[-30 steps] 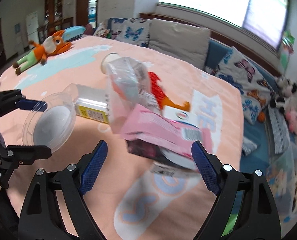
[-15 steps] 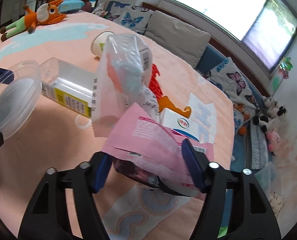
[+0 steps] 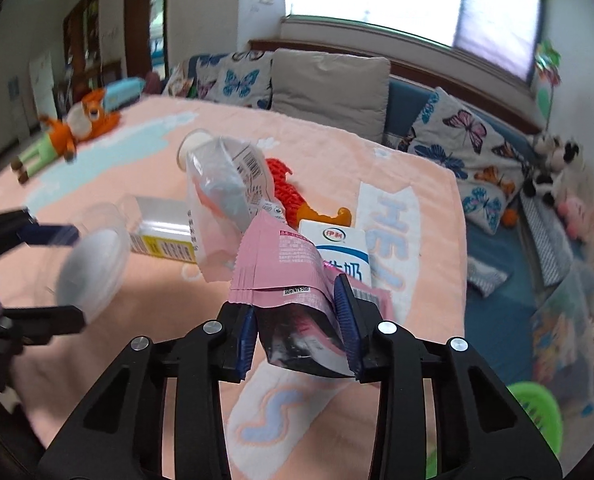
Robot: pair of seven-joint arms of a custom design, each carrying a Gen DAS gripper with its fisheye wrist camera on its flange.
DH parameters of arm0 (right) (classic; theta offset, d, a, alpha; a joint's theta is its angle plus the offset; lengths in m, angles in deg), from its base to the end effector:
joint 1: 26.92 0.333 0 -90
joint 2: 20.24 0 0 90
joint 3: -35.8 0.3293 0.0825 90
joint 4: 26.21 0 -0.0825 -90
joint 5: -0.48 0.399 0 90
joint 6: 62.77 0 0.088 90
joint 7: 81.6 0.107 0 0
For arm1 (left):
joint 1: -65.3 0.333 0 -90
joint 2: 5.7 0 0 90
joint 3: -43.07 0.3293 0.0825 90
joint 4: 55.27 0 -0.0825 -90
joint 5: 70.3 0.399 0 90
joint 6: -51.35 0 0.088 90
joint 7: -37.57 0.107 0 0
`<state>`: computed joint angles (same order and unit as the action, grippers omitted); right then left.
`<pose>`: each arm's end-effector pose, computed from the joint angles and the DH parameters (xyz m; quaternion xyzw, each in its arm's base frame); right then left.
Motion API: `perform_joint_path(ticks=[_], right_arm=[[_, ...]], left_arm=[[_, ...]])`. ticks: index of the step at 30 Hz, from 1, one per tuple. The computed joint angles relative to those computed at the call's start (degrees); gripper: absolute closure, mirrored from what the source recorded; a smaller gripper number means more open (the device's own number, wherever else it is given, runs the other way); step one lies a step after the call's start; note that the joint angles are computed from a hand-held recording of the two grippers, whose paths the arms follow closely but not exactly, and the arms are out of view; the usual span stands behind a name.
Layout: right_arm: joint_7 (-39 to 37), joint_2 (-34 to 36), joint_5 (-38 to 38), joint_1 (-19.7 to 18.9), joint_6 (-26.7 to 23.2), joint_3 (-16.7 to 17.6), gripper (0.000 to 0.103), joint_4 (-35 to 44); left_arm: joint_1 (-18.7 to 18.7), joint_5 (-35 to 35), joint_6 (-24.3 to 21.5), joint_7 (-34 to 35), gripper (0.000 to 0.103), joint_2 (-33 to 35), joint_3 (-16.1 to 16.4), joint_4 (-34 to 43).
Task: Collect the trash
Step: 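Carry the pink wrapper into the green basket and open the right tool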
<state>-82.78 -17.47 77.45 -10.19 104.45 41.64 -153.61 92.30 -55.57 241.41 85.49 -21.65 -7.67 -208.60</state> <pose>0.5405 0.1587 0.3943 -0.8350 0.3684 -0.1829 0.3655 0.4131 -0.2141 0.3845 -0.6396 0.6562 -0.3427 0.2070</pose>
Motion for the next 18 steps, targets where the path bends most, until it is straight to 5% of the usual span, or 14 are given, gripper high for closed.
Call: perform_joint_path(ticks=[11,18], right_arm=[[1.11,-7.79,5.10,-1.51,-4.41,-3.69,0.066,-5.06],[2.49,-11.30,6.84,-3.01,-2.38,-5.91,0.066,-8.95]], left_arm=[[2.24,1.40,-0.48,0.81,0.014,1.56,-4.45,3.83],[8.03,3.43,-1.22,1.65,0.014,4.39,-12.05,8.08]])
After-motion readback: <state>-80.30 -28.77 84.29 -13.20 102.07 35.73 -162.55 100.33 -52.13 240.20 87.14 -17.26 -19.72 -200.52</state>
